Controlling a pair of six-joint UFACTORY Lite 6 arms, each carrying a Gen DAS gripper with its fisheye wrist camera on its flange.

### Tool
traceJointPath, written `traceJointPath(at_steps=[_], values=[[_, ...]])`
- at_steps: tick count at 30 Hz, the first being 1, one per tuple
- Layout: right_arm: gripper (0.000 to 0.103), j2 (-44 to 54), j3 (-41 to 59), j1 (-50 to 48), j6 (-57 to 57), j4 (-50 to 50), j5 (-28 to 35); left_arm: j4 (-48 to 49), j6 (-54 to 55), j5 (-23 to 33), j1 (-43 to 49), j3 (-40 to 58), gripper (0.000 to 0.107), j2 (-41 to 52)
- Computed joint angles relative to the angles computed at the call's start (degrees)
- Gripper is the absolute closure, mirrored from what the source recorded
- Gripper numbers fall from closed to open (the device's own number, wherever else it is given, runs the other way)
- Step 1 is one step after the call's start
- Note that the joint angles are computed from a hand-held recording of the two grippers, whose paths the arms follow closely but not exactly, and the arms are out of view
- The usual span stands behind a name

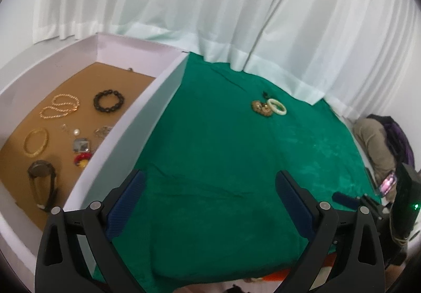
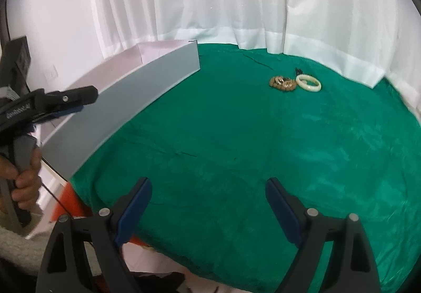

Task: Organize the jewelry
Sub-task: 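Withdraw both tools from the box back over the cloth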

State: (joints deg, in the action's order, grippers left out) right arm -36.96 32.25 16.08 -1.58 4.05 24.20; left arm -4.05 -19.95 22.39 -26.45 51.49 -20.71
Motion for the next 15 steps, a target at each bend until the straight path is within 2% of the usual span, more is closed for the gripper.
traceJointPath(at_steps=[2, 5, 8, 13, 15], values=[[0.013, 2.54, 1.41, 2.18, 5.93, -6.68, -0.59, -0.64, 0.33, 0.93, 0.56, 0.31, 0.007, 0.52], [0.013, 5.08, 3.57, 2.47, 5.28, -7.17, -0.42, 1.16, -1.17, 1.94, 0.14, 1.53, 0.007, 2.05], [0.013, 7.16, 5.72, 2.80, 8.54, -12.11, -0.99, 5.29, -4.80, 2.34, -2.25, 3.74, 0.007, 4.60], [0.013, 11.79, 8.54, -1.63, 8.18, -10.72, -2.63, 10.80, -10.50, 1.66, -5.92, 6.74, 0.007, 6.69], [0.013, 12.55, 8.82, -4.59, 4.43, -5.75, -3.30, 12.69, -11.54, 2.20, -7.06, 8.06, 0.007, 7.32]])
